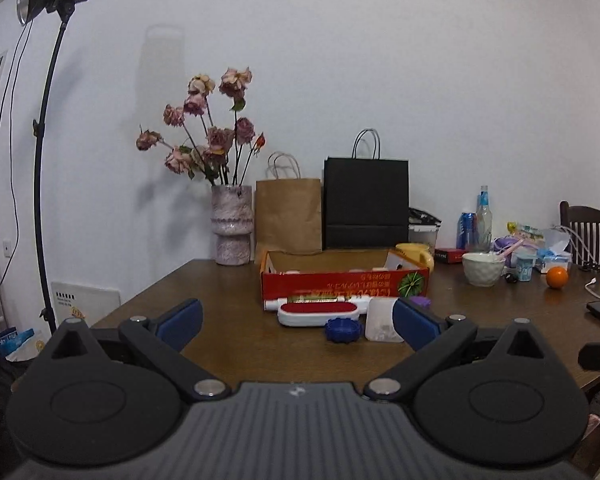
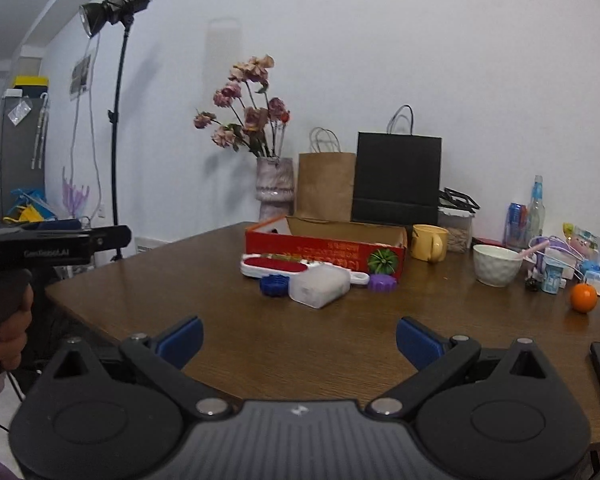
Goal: Organize rigid objects
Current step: 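Withdraw both open tools from the box back toward the table, then grasp the blue cap with the left tool while the right tool grasps the purple cap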
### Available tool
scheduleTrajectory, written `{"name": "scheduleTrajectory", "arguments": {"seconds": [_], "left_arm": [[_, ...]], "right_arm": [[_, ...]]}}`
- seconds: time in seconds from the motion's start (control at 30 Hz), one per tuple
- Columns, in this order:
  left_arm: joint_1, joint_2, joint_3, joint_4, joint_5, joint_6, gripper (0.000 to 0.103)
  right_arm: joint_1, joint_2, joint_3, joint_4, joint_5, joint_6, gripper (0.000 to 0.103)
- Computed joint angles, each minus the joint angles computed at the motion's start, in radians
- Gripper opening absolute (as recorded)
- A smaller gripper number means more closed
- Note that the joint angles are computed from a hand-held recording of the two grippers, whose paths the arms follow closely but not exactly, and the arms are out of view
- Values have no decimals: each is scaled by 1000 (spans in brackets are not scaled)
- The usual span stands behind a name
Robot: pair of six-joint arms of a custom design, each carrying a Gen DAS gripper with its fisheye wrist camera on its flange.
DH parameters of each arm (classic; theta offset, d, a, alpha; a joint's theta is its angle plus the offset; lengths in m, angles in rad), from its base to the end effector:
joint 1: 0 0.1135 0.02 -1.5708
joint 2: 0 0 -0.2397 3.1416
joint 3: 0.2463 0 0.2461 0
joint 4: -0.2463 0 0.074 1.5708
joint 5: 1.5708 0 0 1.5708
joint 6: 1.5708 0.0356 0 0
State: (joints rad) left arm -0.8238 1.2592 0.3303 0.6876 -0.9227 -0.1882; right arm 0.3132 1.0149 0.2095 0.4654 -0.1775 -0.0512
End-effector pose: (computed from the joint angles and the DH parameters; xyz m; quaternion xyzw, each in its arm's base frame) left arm 0.1772 -0.1496 0.1636 -0.0406 0.7553 0.0387 0.6530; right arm 0.1930 0.0691 0.1502 -0.1977 0.7906 0.1469 0.5606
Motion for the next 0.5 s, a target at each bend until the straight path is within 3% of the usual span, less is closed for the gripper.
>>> {"name": "scheduleTrajectory", "arguments": {"seconds": [0.23,0.5], "left_arm": [[126,128,94,-81,129,-92,103],[241,328,272,-127,253,-102,103]], "right_arm": [[-59,331,155,117,-22,87,103],[-108,606,390,92,-55,106,103]]}}
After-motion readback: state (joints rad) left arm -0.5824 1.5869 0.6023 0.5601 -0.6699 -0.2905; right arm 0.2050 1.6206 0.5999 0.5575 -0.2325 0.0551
